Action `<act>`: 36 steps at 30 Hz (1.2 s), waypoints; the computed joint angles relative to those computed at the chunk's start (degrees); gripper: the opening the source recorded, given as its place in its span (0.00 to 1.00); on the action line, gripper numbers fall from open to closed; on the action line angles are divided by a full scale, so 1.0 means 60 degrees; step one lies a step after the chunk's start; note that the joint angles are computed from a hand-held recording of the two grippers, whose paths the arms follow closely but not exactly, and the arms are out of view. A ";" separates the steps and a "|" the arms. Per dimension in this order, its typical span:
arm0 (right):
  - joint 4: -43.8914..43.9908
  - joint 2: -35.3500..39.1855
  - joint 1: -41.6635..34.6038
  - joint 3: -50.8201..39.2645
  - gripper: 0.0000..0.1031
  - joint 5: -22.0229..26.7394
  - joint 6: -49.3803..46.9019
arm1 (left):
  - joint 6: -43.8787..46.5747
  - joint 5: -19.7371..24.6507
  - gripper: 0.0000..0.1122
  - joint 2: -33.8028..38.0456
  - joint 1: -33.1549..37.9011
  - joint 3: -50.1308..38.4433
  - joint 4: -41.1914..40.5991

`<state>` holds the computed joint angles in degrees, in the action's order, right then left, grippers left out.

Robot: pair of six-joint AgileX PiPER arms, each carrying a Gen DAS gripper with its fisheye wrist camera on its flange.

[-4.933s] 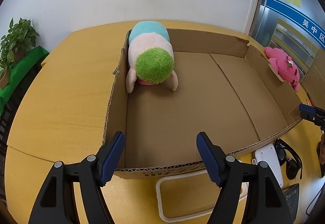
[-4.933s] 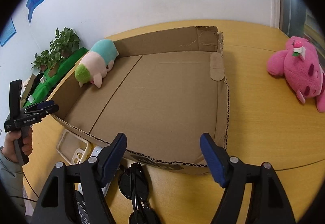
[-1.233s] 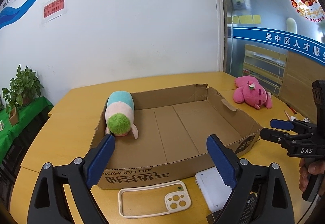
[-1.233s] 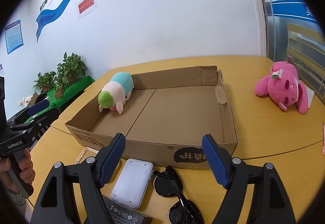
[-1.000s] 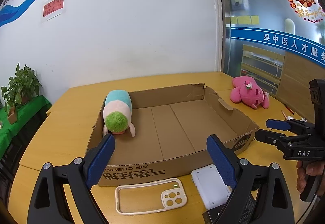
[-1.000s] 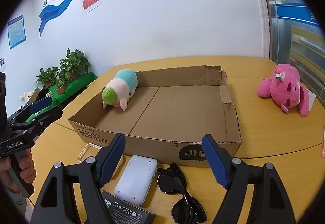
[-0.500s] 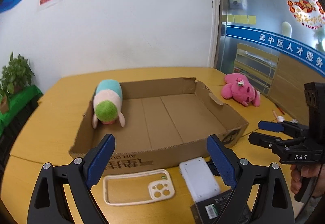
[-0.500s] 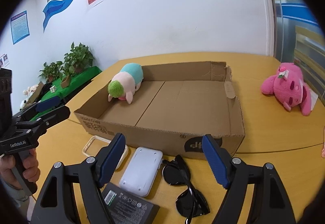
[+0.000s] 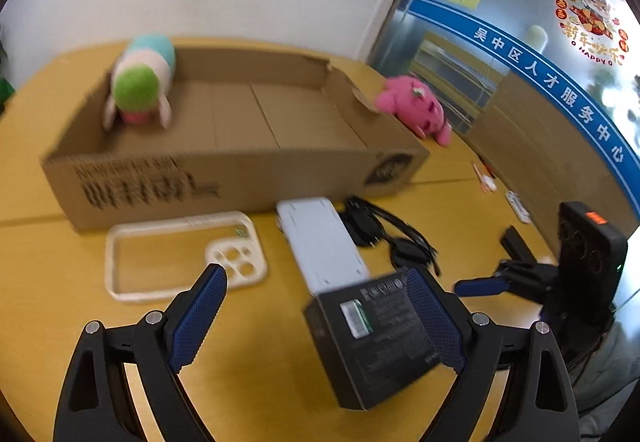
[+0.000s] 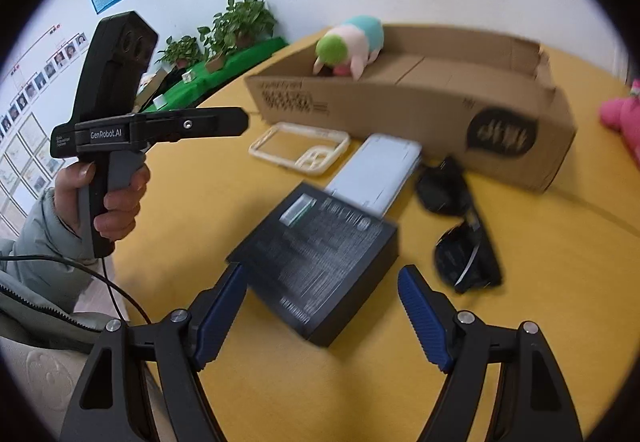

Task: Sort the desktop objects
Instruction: 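Lower the left tool onto the black product box and close on it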

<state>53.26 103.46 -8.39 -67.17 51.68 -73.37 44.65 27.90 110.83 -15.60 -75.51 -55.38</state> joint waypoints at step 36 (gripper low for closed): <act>0.0854 0.0223 0.1155 0.0820 0.66 -0.1578 -0.0262 | -0.0920 0.1497 0.66 0.1403 -0.0319 -0.0225 0.0026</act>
<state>58.38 104.80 -1.46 -62.25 42.21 -74.95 39.13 36.88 119.25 -17.51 -76.86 -55.23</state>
